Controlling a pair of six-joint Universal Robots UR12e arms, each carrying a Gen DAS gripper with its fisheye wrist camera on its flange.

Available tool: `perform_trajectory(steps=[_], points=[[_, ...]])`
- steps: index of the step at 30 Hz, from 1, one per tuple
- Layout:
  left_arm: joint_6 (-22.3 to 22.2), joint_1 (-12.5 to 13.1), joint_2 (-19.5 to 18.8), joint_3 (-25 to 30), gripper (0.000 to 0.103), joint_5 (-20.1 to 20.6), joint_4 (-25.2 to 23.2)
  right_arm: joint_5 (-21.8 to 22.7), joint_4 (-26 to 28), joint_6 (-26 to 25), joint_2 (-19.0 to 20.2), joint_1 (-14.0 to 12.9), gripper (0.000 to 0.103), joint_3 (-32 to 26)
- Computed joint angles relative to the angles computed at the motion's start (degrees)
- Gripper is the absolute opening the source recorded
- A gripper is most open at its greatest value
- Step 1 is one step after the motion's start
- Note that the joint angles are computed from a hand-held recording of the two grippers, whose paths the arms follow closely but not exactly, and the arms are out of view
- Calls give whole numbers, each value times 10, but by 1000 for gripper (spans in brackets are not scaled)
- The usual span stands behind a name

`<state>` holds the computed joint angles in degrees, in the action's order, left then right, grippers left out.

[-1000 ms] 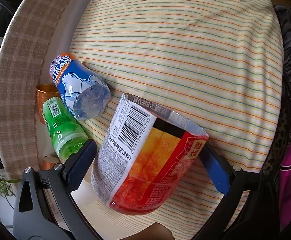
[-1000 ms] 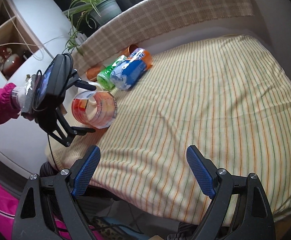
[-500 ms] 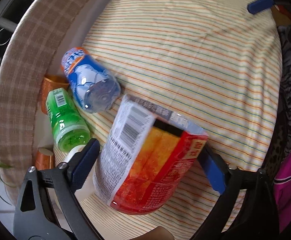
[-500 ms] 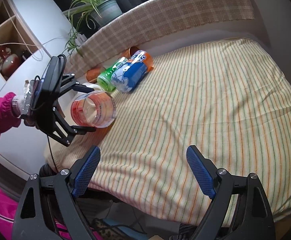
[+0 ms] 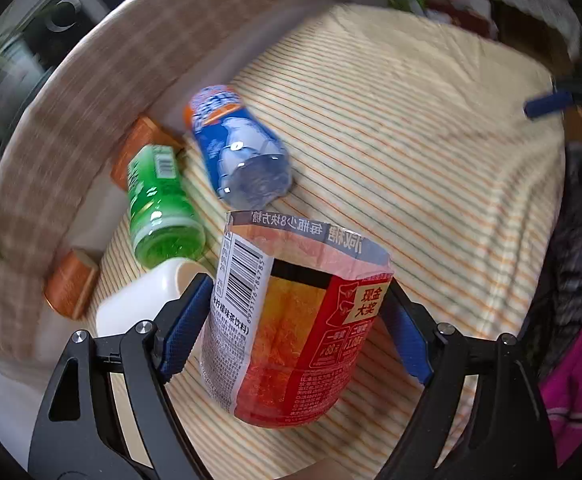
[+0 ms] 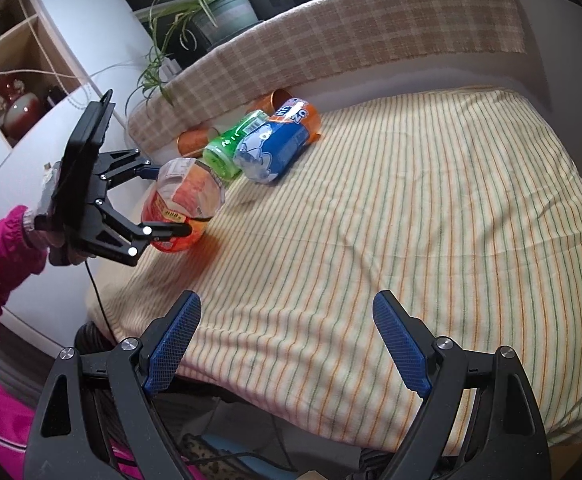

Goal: Flip cup upright

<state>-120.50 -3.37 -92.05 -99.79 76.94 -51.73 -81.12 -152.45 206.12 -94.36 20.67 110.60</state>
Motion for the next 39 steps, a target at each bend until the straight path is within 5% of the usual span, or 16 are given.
perform_trajectory(steps=[12, 20, 31, 39], points=[[-189, 65, 8, -28, 85, -166, 36, -4, 14, -18, 16, 8, 88, -22], [-300, 79, 21, -76, 85, -236, 147, -7, 21, -33, 28, 18, 88, -40], [-447, 66, 7, -100, 85, -218, 280, -89, 7, -13, 35, 45, 88, -52], [-478, 64, 2, -109, 85, -216, 310, -183, -7, 11, 51, 72, 88, -67]])
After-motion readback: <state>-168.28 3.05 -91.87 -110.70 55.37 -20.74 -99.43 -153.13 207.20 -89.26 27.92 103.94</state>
